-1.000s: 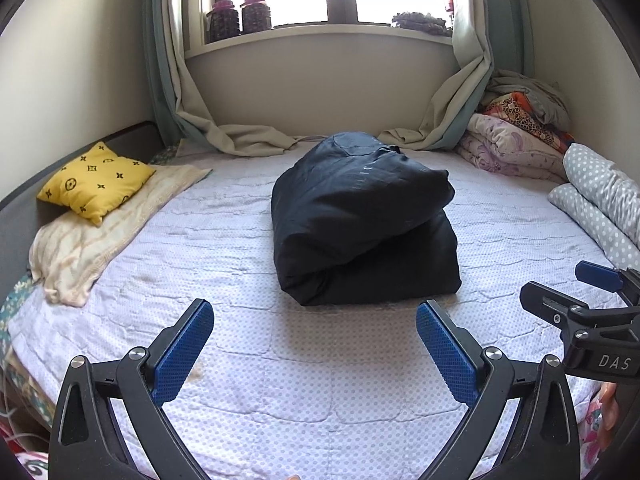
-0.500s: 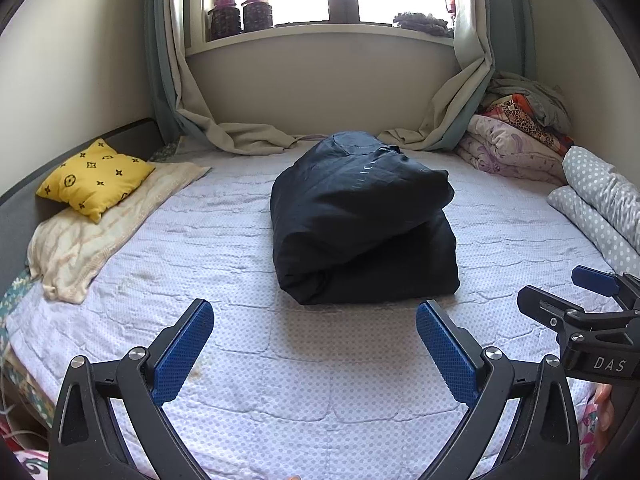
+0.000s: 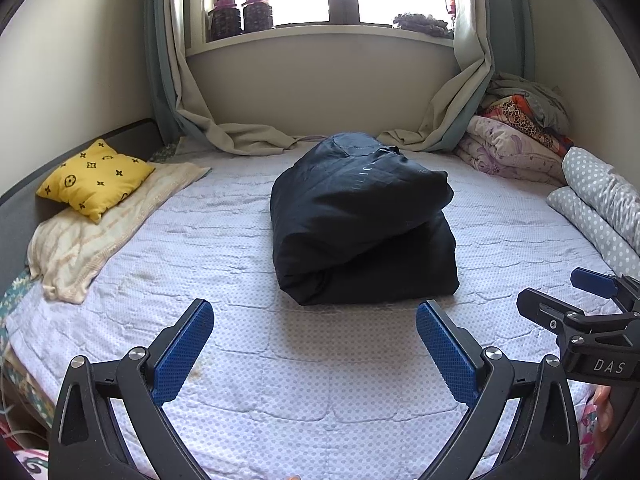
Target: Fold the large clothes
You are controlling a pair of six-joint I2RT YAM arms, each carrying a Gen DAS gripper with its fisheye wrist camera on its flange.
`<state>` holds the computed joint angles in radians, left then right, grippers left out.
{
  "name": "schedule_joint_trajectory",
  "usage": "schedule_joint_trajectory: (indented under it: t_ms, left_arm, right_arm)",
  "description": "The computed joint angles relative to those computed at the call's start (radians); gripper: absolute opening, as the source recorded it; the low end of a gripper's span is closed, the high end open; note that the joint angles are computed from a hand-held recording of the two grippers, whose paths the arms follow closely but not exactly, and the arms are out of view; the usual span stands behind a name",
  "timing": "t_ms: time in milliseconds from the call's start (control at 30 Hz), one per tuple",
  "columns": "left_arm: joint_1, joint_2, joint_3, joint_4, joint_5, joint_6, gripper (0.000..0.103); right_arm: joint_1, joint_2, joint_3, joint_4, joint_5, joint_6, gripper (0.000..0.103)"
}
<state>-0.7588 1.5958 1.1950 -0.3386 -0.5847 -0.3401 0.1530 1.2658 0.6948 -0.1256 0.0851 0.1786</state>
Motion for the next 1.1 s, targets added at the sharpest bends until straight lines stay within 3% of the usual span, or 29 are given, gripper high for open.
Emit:
schedule_joint_trajectory:
  t_ms: [1100]
  left_arm:
    - [0.01,0.003,0.001,-0.012,0.003,0.002,0.103]
  right_arm:
    - [-0.03,-0.001,-0.004,-0.007,-0.027,-0.012,0.103]
